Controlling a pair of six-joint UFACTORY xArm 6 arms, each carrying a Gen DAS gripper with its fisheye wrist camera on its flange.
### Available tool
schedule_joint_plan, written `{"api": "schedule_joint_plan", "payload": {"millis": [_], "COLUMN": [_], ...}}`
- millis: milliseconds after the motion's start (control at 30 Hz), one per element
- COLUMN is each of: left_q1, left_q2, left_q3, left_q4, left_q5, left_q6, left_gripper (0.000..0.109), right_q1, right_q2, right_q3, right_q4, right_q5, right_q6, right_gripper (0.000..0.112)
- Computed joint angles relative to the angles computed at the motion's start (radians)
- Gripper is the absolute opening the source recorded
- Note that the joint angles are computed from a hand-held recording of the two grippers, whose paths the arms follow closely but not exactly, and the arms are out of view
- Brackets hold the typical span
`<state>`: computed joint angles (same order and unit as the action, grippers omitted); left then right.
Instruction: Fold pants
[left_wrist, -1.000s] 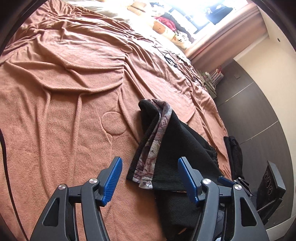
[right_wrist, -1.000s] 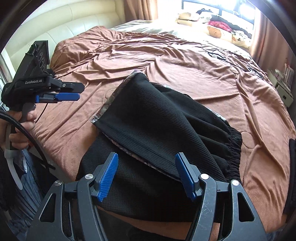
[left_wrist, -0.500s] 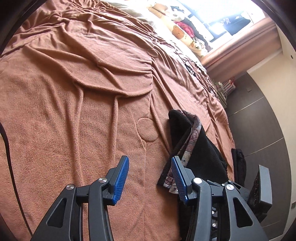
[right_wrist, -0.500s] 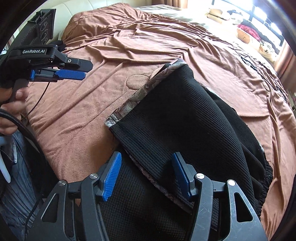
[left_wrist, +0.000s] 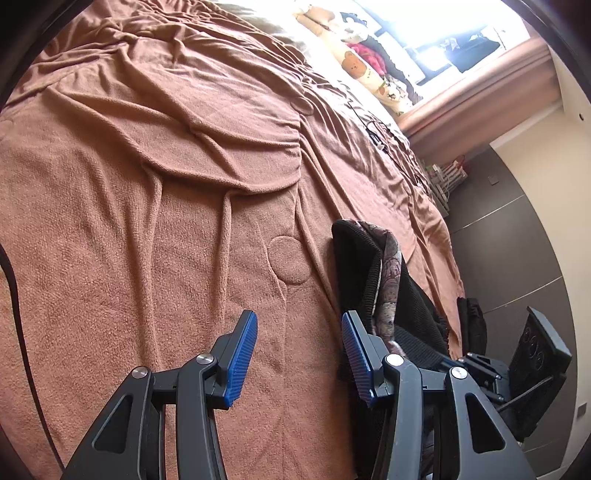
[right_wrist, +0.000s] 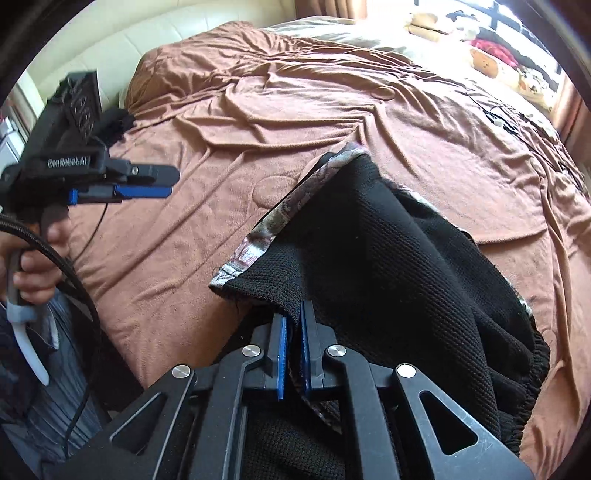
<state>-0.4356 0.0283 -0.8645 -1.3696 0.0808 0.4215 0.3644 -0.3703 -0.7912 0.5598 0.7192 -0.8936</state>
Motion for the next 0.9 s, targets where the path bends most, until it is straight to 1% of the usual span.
{"api": "schedule_joint_plan", "payload": {"millis": [200,300,467,500,600,667,733,900], "left_q1": [-0.009,-0.012,-0.017,-0.018,-0.025,-0.031,-0.033,-0.035], "left_q2": [0.024,0.04,0.068,0.074,0.092,0.107,0.123,0.16], "left_q3": [-0.033,-0.055,-0.081,-0.086,-0.112,-0.126,-0.143,-0.171], "left_q4": [-0.017,-0.028,-0.008,-0.002,-0.032,-0.005,-0.008,0.06], "left_q5": [-0.005,0.001,0.005,0.005,0.01,0.012,0.023,0.031], "left_q6": [0.016,0.031,0.017,0.011,0.05,0.029,0.033,-0.03], "left_gripper": [0.05,0.05,0.05,0.05,0.05,0.05,0.05,0.05], "right_q1": [-0.127,-0.186,-0.266,-0.277,-0.312,-0.318,-0.328,-0.338], "right_q2": [-0.004,0.004,0.02,0.025,0.053,0.074,0.1,0.191], "right_q3": [-0.055,-0.077,-0.106,-0.11,-0.138,-0.153,-0.174,-0.245], "right_q4": [0.144,0.192,0.243,0.255,0.274,0.277,0.278,0.256], "right_q5": [0.07,0.094,0.114,0.117,0.125,0.117,0.118,0.116], "right_q6": [-0.061,-0.078,-0.086,-0.083,-0.072,-0.059,-0.049,0.008], "right_gripper": [0.002,0.002,0.002,0.002,0.002,0.002,0.002,0.002]}}
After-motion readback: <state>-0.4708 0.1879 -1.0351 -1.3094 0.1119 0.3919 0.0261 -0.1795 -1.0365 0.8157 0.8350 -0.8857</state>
